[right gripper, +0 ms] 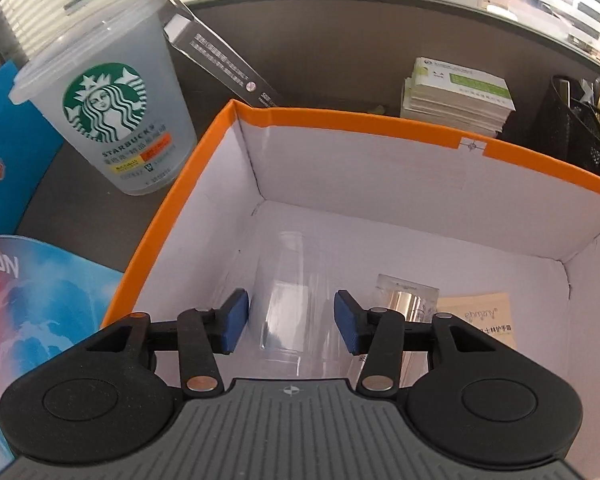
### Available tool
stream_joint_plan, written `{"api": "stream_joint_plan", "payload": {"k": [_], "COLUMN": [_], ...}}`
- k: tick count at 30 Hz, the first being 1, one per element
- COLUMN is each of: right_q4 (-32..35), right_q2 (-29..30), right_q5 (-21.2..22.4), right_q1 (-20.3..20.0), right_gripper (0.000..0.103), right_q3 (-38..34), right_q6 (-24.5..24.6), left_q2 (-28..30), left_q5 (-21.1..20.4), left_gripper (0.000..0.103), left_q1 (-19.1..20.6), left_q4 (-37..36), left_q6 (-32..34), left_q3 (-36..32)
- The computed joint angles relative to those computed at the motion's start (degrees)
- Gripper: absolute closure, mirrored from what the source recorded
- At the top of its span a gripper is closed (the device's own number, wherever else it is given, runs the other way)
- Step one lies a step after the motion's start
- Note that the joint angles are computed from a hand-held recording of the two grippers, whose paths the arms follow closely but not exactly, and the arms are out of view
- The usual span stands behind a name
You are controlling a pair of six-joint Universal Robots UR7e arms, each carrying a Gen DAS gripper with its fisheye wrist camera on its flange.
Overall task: Organize rigid objects
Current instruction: 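Lower the plastic cup into the orange box and open the right gripper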
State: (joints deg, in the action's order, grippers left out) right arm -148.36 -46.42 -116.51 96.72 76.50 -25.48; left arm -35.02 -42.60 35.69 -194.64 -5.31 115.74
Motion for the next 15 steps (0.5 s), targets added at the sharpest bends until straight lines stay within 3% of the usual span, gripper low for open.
{"api": "stream_joint_plan", "payload": {"k": [4, 8, 15], "right_q4": [-5.4, -14.0, -28.2], "right_q2": [-4.4, -11.5, -25.2], "right_q5": [6.0, 12.7, 19.7], "right_q1": [-0.6, -1.7, -5.1], "right_gripper": [0.056, 0.043, 0.044], "right_q3": [5.0, 13.9, 32.5], "right_q6": [-1.3, -4.8, -12.0], "left_q2": [-1.0, -1.7, -4.2], "left_q5": [-0.7, -0.2, 1.0], "left_gripper": [0.075, 0.075, 0.076], "left_q1": [0.3, -0.2, -1.8], "left_q4": [1.1, 0.5, -1.5], "left_q6": [-1.7, -2.0, -1.3], "left_q3": [0.4, 0.9, 2.0]}}
